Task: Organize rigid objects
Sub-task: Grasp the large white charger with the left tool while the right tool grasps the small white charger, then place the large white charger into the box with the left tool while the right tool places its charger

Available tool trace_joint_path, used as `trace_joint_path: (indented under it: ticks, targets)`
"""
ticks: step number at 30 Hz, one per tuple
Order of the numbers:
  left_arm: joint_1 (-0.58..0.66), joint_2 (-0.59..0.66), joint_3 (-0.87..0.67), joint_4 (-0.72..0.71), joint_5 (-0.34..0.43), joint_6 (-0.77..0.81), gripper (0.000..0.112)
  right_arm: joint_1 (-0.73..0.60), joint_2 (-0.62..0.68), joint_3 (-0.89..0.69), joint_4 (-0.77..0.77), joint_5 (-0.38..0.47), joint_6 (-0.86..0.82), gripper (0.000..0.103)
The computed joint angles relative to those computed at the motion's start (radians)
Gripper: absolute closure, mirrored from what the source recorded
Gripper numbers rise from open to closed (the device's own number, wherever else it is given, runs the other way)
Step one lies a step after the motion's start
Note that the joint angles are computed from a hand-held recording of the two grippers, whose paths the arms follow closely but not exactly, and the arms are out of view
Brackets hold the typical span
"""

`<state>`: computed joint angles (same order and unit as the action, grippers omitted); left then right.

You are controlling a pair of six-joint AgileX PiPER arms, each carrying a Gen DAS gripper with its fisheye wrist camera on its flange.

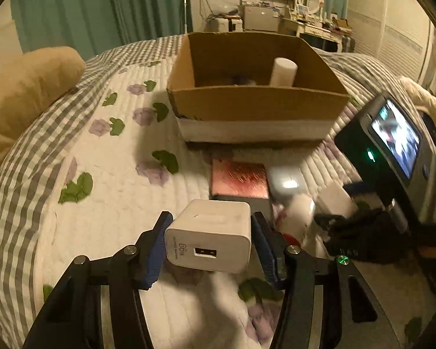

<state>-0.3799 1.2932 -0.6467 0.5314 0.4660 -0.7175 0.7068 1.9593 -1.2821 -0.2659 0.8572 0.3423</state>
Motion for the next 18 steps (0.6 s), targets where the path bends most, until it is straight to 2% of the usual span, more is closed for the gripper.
trace_joint_path:
  ticks: [2, 6, 12, 15, 18]
  targets:
    - [0.011, 0.016, -0.009, 0.002, -0.008, -0.004, 0.057, -0.002, 0.002, -0.005, -0.001, 0.000, -0.004, 0.057]
    - [0.028, 0.035, -0.022, -0.012, -0.019, 0.017, 0.057, 0.006, -0.043, 0.028, -0.018, -0.033, 0.015, 0.060]
    - [0.012, 0.008, -0.034, -0.013, 0.005, 0.023, 0.058, 0.026, -0.237, 0.124, -0.047, -0.092, 0.071, 0.062]
    - [0.001, -0.014, -0.073, -0.024, 0.034, 0.046, 0.058, 0.033, -0.322, 0.107, -0.054, -0.081, 0.072, 0.062]
    - [0.005, -0.025, -0.141, -0.056, 0.059, 0.097, 0.060, 0.050, -0.373, 0.024, -0.075, -0.039, 0.077, 0.062]
